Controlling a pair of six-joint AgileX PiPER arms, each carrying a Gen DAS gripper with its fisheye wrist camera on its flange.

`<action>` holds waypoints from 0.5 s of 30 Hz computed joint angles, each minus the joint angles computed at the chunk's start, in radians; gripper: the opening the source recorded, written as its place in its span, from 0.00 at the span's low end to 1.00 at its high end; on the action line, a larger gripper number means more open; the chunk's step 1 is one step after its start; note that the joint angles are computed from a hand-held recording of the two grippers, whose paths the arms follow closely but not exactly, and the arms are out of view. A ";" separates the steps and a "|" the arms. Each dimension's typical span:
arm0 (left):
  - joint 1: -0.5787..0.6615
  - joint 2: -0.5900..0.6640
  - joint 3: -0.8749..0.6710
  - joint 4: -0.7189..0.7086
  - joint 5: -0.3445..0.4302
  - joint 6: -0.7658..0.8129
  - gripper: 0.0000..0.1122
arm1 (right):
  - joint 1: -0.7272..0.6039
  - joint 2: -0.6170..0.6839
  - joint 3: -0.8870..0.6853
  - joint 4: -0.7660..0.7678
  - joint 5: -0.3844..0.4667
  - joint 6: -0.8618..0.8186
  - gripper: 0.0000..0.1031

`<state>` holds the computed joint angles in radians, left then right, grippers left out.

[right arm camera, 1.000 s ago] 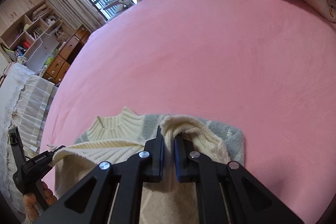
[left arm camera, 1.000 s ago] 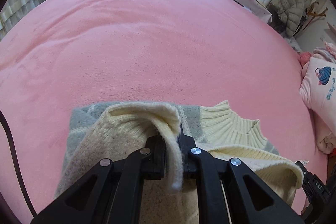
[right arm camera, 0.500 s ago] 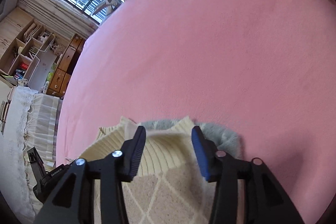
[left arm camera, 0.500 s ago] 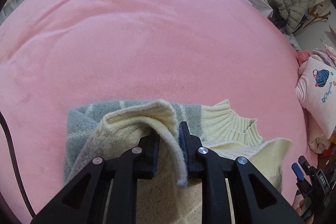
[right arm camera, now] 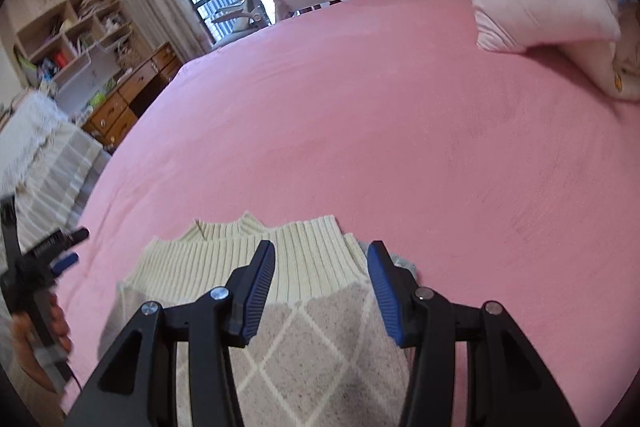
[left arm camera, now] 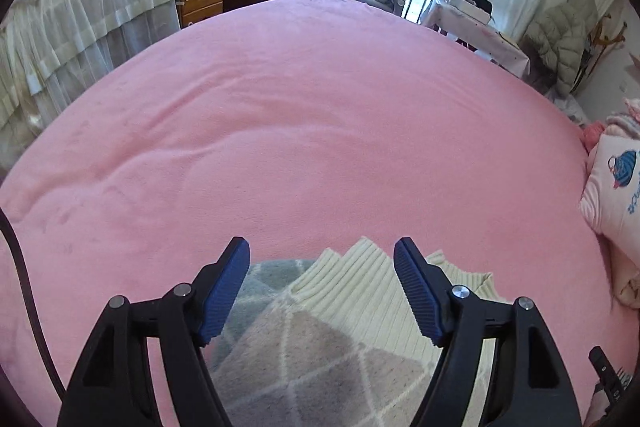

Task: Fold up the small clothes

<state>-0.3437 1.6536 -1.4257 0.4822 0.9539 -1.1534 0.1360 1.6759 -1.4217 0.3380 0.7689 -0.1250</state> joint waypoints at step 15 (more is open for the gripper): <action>-0.521 -0.096 0.270 0.135 0.147 -0.144 0.65 | 0.256 -0.223 0.317 -0.015 -0.023 -0.004 0.47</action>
<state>-0.8645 1.5577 -1.1556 0.6172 1.1004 -1.2971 0.3920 1.4529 -1.1050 0.3235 0.7458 -0.1289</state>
